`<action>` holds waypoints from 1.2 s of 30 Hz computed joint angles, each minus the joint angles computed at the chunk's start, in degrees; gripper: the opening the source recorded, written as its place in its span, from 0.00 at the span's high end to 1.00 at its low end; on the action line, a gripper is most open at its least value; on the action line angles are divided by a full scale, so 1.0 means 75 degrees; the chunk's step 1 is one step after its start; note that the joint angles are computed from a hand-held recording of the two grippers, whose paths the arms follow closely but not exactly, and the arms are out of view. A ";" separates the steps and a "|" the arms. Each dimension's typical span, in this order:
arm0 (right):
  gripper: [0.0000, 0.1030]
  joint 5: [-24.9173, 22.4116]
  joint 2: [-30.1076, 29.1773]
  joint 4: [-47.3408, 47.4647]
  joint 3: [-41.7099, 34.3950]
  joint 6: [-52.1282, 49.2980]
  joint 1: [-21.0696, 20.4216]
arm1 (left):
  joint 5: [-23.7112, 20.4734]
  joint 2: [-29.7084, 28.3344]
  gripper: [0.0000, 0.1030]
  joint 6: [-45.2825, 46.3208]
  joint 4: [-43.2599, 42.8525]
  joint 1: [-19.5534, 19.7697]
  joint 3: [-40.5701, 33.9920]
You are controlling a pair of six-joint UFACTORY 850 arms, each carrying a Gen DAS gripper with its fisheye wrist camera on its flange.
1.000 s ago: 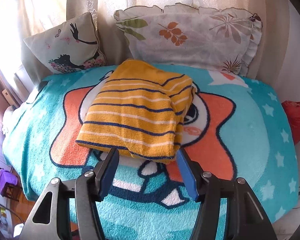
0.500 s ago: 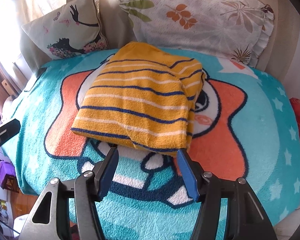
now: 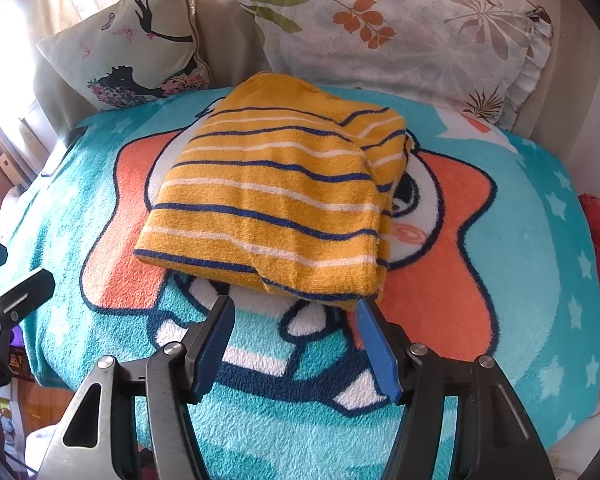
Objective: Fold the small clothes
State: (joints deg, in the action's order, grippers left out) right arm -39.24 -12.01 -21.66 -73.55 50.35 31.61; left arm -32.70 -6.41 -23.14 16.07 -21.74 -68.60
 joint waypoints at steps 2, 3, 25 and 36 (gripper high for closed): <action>0.35 -0.0040 0.0002 -0.0014 -0.0001 0.0025 -0.0009 | -0.0030 -0.0030 0.00 0.0156 -0.0188 -0.0004 0.0000; 0.35 -0.0060 0.0000 -0.0013 -0.0005 0.0026 -0.0016 | -0.0041 -0.0043 0.00 0.0179 -0.0222 -0.0018 0.0004; 0.63 0.1272 -0.1021 0.2349 -0.0644 -0.1445 -0.1779 | -0.0360 0.0029 0.00 -0.0189 0.0222 -0.0131 0.0164; 0.58 0.1064 -0.1633 0.1696 -0.1708 -0.1056 -0.1766 | -0.0268 0.0350 0.00 -0.1039 0.1065 -0.0017 0.0351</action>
State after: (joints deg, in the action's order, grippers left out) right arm -31.27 -24.26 -8.93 -86.36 42.43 18.36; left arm -34.71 -3.79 -30.93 24.06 -21.87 -65.97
